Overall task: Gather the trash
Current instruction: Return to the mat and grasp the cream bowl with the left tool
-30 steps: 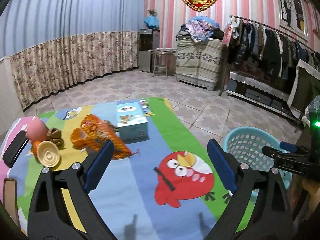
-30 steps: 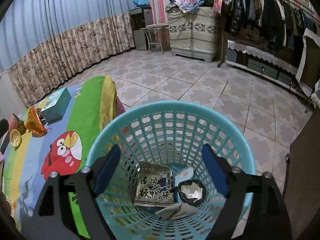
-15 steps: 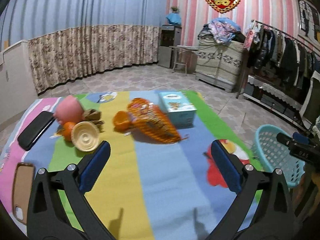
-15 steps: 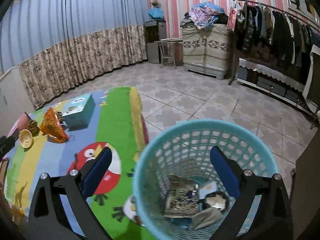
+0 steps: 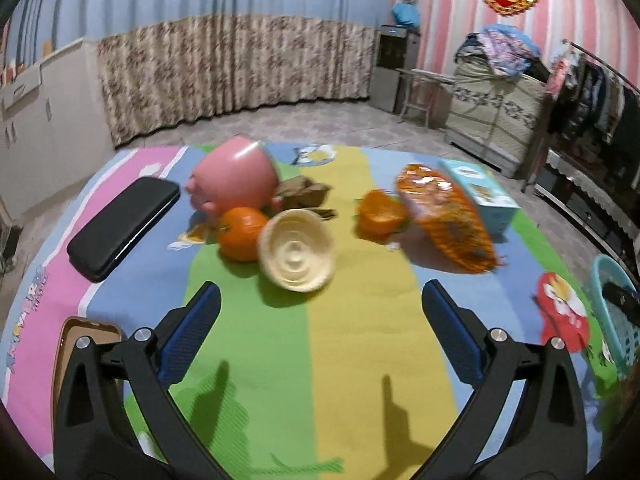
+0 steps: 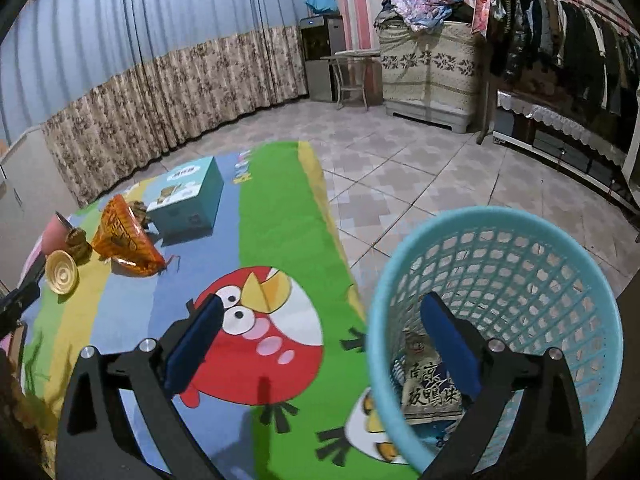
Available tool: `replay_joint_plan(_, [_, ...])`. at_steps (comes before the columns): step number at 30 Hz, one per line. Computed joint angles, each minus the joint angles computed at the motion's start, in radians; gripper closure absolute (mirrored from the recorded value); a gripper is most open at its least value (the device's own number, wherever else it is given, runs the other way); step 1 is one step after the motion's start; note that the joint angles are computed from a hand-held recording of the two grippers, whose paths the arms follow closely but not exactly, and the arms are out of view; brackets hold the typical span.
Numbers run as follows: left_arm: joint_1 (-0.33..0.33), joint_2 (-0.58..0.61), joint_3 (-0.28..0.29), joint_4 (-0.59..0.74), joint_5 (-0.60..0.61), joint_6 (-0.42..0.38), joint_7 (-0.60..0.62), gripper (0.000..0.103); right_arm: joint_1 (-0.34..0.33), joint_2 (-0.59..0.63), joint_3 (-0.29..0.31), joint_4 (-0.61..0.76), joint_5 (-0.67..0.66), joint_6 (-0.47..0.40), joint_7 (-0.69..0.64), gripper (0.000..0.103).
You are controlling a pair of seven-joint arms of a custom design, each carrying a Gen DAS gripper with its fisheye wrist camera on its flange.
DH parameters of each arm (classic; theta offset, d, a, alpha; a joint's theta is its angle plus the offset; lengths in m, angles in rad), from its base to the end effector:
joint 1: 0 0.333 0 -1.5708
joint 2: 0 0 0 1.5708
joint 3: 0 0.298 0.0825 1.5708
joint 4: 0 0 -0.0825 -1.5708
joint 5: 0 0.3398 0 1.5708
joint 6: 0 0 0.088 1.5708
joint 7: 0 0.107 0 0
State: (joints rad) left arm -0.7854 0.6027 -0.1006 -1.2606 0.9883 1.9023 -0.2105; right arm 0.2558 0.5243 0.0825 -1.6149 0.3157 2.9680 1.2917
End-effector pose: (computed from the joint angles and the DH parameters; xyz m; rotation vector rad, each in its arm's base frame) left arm 0.4950 -0.4815 0.4385 -2.0632 1.0989 -0.6156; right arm 0.6593 0.1974 0.4261 -1.8939 1.3957 -0.5059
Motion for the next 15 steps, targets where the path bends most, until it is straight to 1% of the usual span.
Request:
replay_joint_plan(2, [0.025, -0.007, 0.000, -0.019, -0.014, 0.024, -0.005, 0.006, 0.016, 0.008, -0.014, 0.011, -0.017, -0.008, 0.007, 0.006])
replay_joint_plan(3, [0.032, 0.001, 0.000, -0.008, -0.022, 0.026, 0.003, 0.006, 0.028, 0.015, -0.024, 0.018, -0.032, -0.013, 0.011, 0.006])
replay_joint_plan(6, [0.044, 0.060, 0.008, 0.083, -0.059, 0.001, 0.055, 0.006, 0.047, 0.024, -0.046, 0.032, -0.061, -0.032, 0.029, 0.006])
replay_joint_plan(8, [0.044, 0.102, 0.021, 0.142, -0.077, -0.011, 0.090, 0.006, 0.041, 0.026, -0.040, 0.037, -0.062, -0.045, 0.031, 0.006])
replay_joint_plan(10, [0.048, 0.159, 0.033, 0.229, -0.119, -0.047, 0.137, 0.006, 0.033, 0.025, -0.033, 0.038, -0.057, -0.051, 0.033, 0.006])
replay_joint_plan(11, [0.054, 0.173, 0.036, 0.249, -0.144, -0.050, 0.149, 0.009, 0.032, 0.023, -0.033, 0.037, -0.056, -0.051, 0.036, 0.006])
replay_joint_plan(12, [0.063, 0.175, 0.039, 0.251, -0.166, -0.041, 0.146, 0.009, 0.032, 0.023, -0.034, 0.037, -0.057, -0.053, 0.038, 0.006])
replay_joint_plan(14, [0.060, 0.171, 0.057, 0.242, -0.170, -0.027, 0.128, 0.009, 0.030, 0.021, -0.032, 0.032, -0.058, -0.052, 0.036, 0.006])
replay_joint_plan(15, [0.059, 0.186, 0.062, 0.266, -0.174, -0.036, 0.140, 0.010, 0.031, 0.019, -0.033, 0.029, -0.062, -0.052, 0.034, 0.006])
